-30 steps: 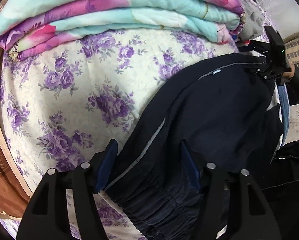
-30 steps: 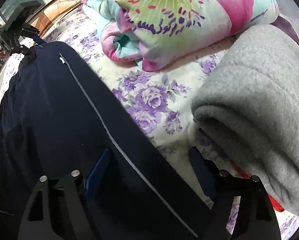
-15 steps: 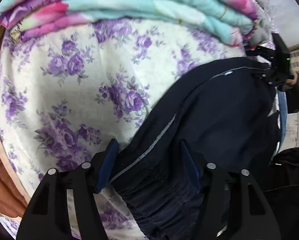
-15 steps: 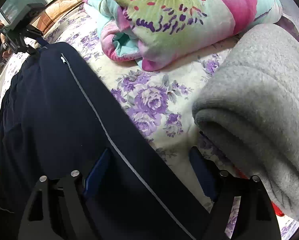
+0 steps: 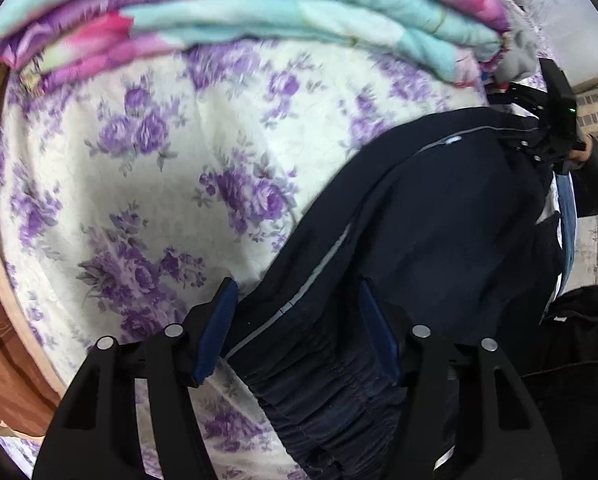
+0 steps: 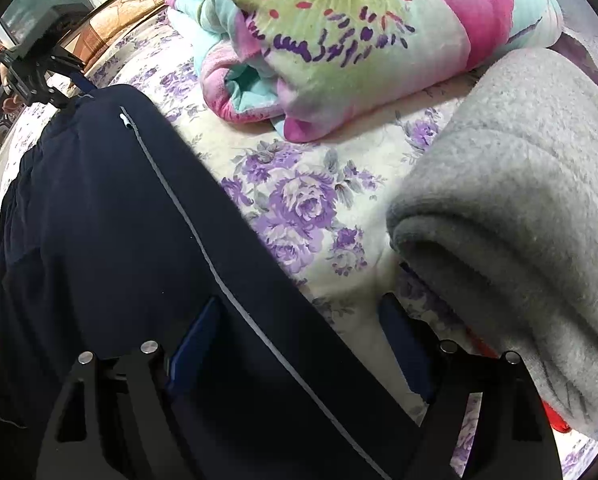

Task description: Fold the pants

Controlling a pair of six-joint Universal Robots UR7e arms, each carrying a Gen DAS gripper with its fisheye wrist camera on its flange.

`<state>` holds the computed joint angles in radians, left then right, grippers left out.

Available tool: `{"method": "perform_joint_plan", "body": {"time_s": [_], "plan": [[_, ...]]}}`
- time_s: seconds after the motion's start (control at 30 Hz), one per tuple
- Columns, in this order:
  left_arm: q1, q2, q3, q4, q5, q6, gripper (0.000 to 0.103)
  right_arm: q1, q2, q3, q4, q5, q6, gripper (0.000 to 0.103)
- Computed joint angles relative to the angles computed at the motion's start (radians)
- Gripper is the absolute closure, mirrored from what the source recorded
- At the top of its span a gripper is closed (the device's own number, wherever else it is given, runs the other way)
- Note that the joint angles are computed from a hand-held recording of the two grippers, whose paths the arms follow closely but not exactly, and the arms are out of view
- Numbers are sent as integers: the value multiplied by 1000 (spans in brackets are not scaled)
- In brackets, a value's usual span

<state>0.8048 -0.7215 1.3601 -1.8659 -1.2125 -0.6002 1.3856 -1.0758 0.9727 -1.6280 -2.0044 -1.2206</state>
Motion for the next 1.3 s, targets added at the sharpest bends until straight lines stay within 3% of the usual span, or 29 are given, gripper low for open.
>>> {"method": "perform_joint_plan", "body": {"time_s": [0.13,0.17,0.2,0.27,0.37,0.43,0.6,0.83,1.03,1.17,1.23,1.27,1.3], "plan": [[13,10,-3,-14,-8,-24,52,3,0,2,-3,-9,-3,23],[11,12,-6,-5,5,-35,63,5,-3,7,-2,-11,-4,31],[11,12,-9,2,8,-38,64,7,-5,9,7,-11,-4,38],[-10,27,-27,32,47,-8,70,16,-7,-2,64,-6,5,78],[-44,49,-54,84,109,12,76,33,-46,59,28,-20,-11,94],[-69,53,-62,100,141,16,78,38,-69,79,15,-4,-13,96],[-151,21,-39,78,190,8,78,33,-102,11,121,101,47,96],[-329,-93,150,-99,251,-64,77,12,-289,56,356,217,-20,96],[-435,-145,279,-10,178,-277,75,-86,-447,215,478,186,-26,96],[-468,-160,373,-14,111,-416,75,-148,-525,345,485,132,-27,96],[-481,-153,402,-3,124,-503,68,-169,-559,420,473,84,-38,95],[-490,-156,414,5,137,-549,56,-171,-576,461,442,62,-46,93],[-499,-154,414,55,160,-638,35,-174,-599,511,387,43,-60,92]]}}
